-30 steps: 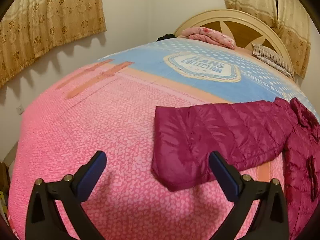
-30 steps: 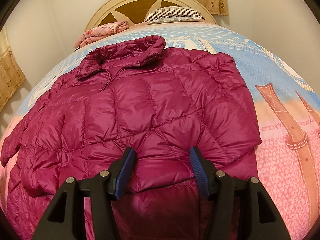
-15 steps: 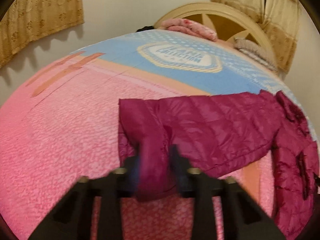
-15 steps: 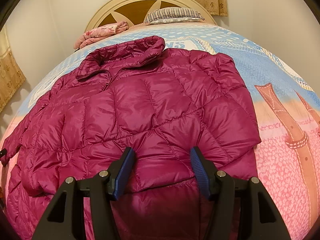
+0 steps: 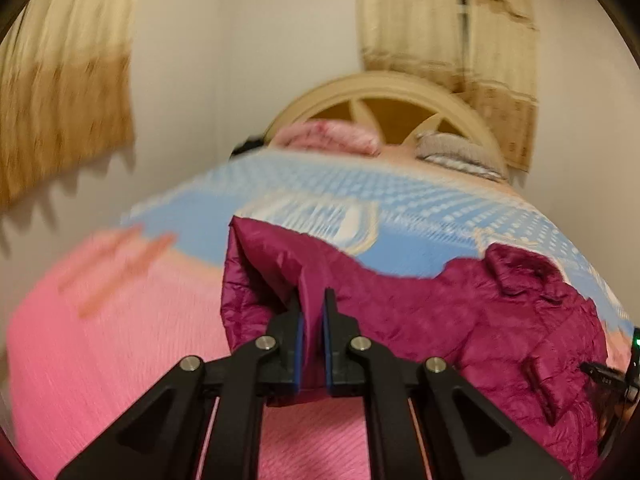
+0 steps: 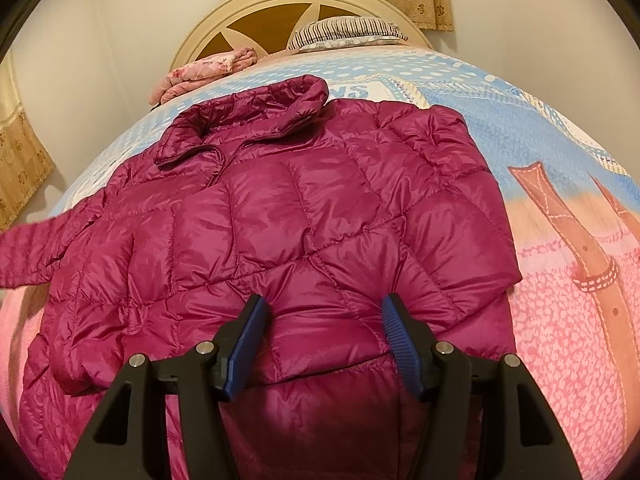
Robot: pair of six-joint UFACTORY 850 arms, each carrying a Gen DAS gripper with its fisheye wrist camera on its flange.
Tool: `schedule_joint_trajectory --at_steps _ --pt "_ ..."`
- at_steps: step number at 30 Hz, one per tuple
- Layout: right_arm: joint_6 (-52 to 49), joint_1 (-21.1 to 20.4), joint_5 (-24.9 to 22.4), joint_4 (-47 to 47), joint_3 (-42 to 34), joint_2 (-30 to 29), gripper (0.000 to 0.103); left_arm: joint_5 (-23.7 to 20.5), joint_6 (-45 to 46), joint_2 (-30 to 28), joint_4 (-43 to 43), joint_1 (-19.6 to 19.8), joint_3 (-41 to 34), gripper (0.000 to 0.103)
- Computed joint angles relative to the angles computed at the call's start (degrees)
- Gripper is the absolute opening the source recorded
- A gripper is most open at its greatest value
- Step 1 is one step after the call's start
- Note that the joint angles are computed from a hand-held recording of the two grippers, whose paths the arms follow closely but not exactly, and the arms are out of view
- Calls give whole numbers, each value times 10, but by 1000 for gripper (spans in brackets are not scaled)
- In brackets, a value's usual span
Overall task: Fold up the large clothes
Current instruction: 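Lift the sleeve across the jacket front and open the left gripper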
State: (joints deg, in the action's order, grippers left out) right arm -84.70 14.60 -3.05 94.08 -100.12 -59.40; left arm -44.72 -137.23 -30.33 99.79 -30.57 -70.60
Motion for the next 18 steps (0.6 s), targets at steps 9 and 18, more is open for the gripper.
schedule_joint_trajectory --at_steps 9,18 --pt "-98 -3 -15 106 5 2 63 2 149 -62 59 -61 -136 7" --pt "-151 -12 -49 177 15 5 64 105 258 -176 21 -87 -292 7"
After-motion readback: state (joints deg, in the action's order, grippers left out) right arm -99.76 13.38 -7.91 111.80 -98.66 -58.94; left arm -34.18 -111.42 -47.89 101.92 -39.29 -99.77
